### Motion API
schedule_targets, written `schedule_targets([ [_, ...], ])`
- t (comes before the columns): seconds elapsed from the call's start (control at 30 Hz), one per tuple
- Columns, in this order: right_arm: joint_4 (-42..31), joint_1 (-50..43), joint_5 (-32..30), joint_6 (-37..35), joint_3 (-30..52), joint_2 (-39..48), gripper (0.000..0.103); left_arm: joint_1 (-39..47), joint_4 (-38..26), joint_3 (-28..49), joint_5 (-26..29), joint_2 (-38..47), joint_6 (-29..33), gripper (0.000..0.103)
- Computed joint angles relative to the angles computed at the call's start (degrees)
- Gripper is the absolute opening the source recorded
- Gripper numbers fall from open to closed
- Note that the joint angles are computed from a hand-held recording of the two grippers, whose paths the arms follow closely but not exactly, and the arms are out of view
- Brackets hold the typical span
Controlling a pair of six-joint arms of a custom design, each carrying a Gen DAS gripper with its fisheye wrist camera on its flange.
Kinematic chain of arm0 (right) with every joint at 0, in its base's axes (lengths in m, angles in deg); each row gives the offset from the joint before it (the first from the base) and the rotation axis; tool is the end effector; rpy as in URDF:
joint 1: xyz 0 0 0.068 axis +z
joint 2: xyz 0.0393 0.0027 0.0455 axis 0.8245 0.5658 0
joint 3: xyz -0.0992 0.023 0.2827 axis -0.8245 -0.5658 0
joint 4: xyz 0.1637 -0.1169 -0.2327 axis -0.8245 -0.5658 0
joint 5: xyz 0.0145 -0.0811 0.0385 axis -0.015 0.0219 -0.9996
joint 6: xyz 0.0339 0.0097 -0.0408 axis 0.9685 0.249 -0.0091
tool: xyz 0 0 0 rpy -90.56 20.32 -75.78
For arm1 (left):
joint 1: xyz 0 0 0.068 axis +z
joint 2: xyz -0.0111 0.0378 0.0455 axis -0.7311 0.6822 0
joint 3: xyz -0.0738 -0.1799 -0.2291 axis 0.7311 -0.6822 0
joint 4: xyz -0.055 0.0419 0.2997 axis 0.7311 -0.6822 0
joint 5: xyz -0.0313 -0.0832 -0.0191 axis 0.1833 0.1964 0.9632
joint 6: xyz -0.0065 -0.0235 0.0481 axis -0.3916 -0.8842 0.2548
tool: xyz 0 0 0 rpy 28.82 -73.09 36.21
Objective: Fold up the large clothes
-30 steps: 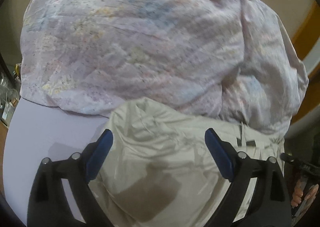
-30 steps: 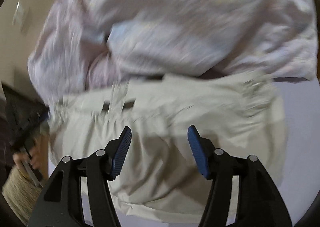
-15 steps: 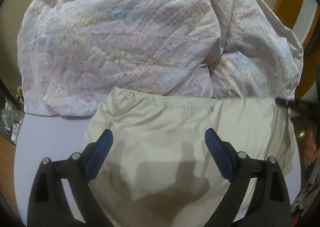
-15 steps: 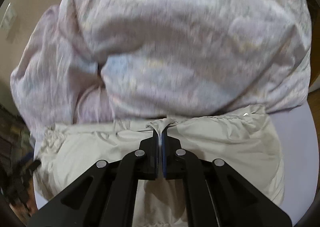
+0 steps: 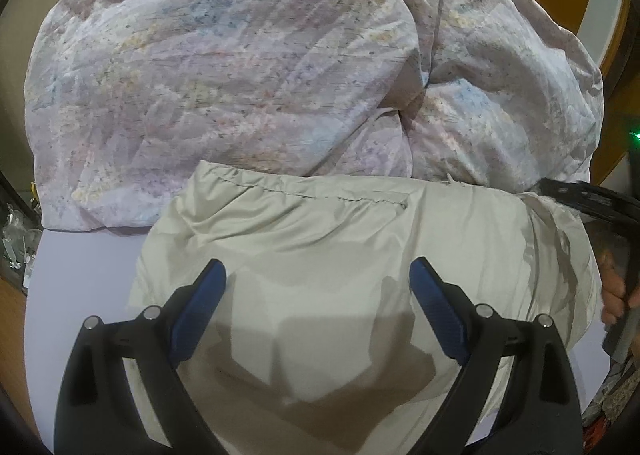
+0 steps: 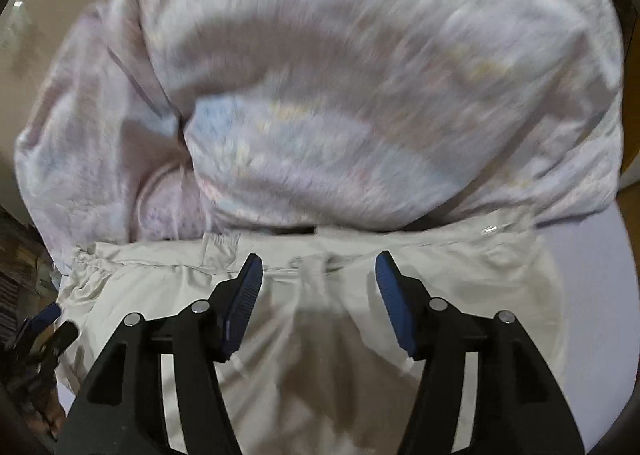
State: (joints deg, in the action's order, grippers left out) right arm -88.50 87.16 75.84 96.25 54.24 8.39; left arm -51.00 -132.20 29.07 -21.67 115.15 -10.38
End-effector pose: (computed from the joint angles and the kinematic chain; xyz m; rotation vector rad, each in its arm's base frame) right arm 0.3120 0.1878 0.3014 -0.0823 2.3654 0.3684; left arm 0.2526 -0.0157 0.3144 -0.2338 2.4988 -0.0567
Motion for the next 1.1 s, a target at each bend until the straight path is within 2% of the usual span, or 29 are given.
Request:
schedule_targets([
  [0.1,1.0,-2.2,0.5,-1.6,-5.6,-5.6,0.053,-1.9,0.7,0.6,-2.4,1.2,-0.6,0.093],
  [0.23,2.3,-6.0,-0.1,-2.7,-11.0,-8.4,0.047,-3.4,2.1,1.1,-5.5,3.4,-1.5,0.093],
  [0.53,5.2,-7.0,4.4,-4.1,-13.7,-1.2,0.043,-3.7,6.3,0.2,-14.7,8.9,-1.0,0.093],
  [0.67,6.2,-7.4,5.1,-4.1,-13.0,1.5,0.043,-1.3,7.0,-0.6,-14.8,10.1,-1.7,0.094],
  [0.87,9.4,-7.4,6.8,-4.9,-12.4,4.9,0.045,-0.2,10.7,-2.2,-17.2,12.0,0.9,0.1],
  [1.1,18.1,-7.1,9.0,-6.7,-16.3,5.7,0.048,2.4,15.5,-4.6,-14.3,13.3,1.1,0.101],
])
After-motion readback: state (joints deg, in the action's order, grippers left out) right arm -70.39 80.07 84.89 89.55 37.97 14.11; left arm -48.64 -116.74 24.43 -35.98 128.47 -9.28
